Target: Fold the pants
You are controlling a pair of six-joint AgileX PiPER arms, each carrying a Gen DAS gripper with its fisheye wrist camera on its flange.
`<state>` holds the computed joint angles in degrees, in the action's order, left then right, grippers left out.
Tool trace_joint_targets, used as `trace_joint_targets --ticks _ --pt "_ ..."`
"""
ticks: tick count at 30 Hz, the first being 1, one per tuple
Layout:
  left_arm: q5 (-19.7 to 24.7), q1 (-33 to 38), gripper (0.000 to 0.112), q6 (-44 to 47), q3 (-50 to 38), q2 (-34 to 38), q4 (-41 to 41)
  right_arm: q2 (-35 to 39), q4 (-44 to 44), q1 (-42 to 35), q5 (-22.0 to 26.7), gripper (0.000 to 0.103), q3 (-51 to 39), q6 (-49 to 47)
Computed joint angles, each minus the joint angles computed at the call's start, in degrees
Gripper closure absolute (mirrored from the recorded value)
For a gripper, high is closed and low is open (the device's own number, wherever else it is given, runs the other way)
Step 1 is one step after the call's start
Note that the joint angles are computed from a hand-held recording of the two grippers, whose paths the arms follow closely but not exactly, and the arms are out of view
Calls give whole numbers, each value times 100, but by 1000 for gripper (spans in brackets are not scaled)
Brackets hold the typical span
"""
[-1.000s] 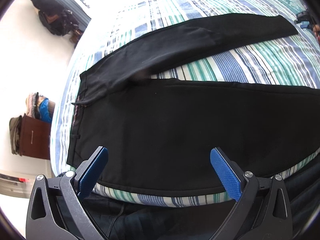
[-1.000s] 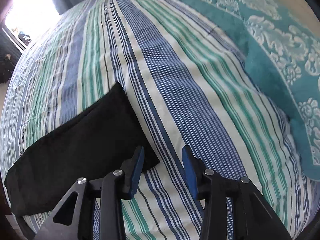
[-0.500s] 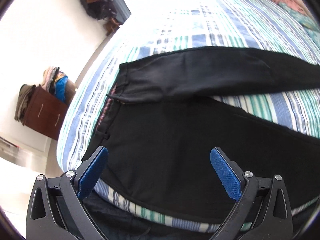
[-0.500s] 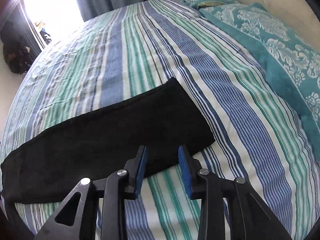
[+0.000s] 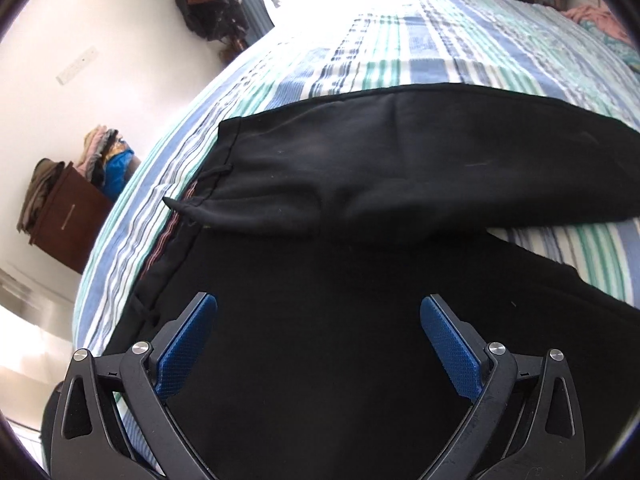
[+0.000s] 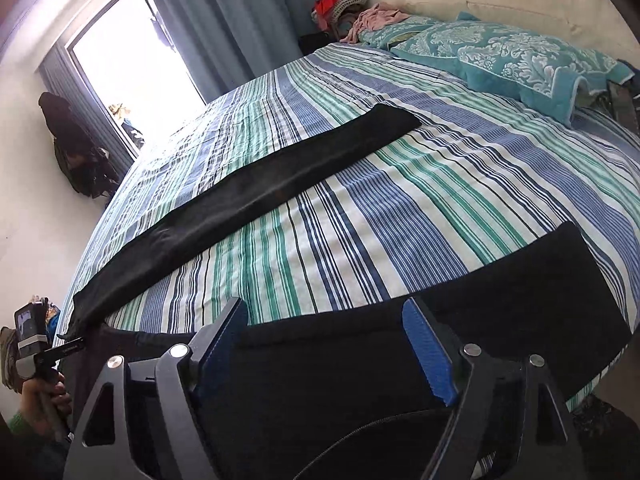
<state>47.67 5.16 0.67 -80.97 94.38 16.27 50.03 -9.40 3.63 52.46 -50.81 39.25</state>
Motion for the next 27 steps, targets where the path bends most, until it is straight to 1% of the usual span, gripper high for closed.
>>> trace_joint_targets --ticks 1,3,4,5,6,7,8,9,11,13,14,15,16,17,18,19,20,23,24,26,27 --pt "-113 -1 10 99 305 -276 -56 -7 -107 132 1 21 8 46" --pt "-204 39 10 102 636 -600 -141 48 -494 451 -18 20 18 174" --pt "-205 105 10 285 632 -617 -301 96 -688 610 -34 20 31 265" --pt "-336 73 10 545 669 -588 -314 162 -689 606 -137 20 50 218" --pt "-325 146 10 636 569 -546 -493 189 -612 559 -247 20 84 157" --pt "-162 266 10 541 295 -447 -696 204 -553 486 -340 20 122 125" --pt "-157 278 10 521 68 -281 -728 221 -569 454 -382 20 147 176" --pt "-118 335 10 430 -256 -30 -720 220 -640 456 -382 20 168 276" --pt "-19 458 10 716 -762 479 -921 160 -688 374 -399 20 198 362" --pt "521 781 10 1632 -1606 1252 -1557 68 -728 235 -397 20 202 380" --pt "704 997 9 2188 -1966 1652 -1979 25 -740 145 -402 19 205 354" --pt "1039 1201 10 2728 -2262 1977 -2552 -10 -717 37 -411 18 199 290" --pt "1178 1442 9 3116 -2412 2134 -3125 -41 -672 -76 -428 18 205 221" --pt "1202 1702 10 3544 -2354 2105 -3698 -63 -577 -207 -451 17 208 121" --pt "1398 1949 10 4044 -2347 2117 -4244 -68 -415 -360 -488 17 216 -28" --pt "1412 2103 10 4350 -2273 2116 -4564 -51 -212 -525 -527 17 222 -213" --pt "1293 2111 10 4467 -2094 2054 -4655 -5 -49 -647 -547 17 218 -360" --pt "815 1818 10 4338 -1743 1823 -4137 242 138 -744 -600 17 167 -529" --pt "717 1762 10 4316 -1658 1759 -4032 316 206 -756 -655 17 164 -585" --pt "747 1782 10 4331 -1697 1786 -4071 464 399 -771 -751 17 138 -737" --pt "936 1811 10 4266 -1879 1867 -4047 523 444 -746 -779 17 131 -761"
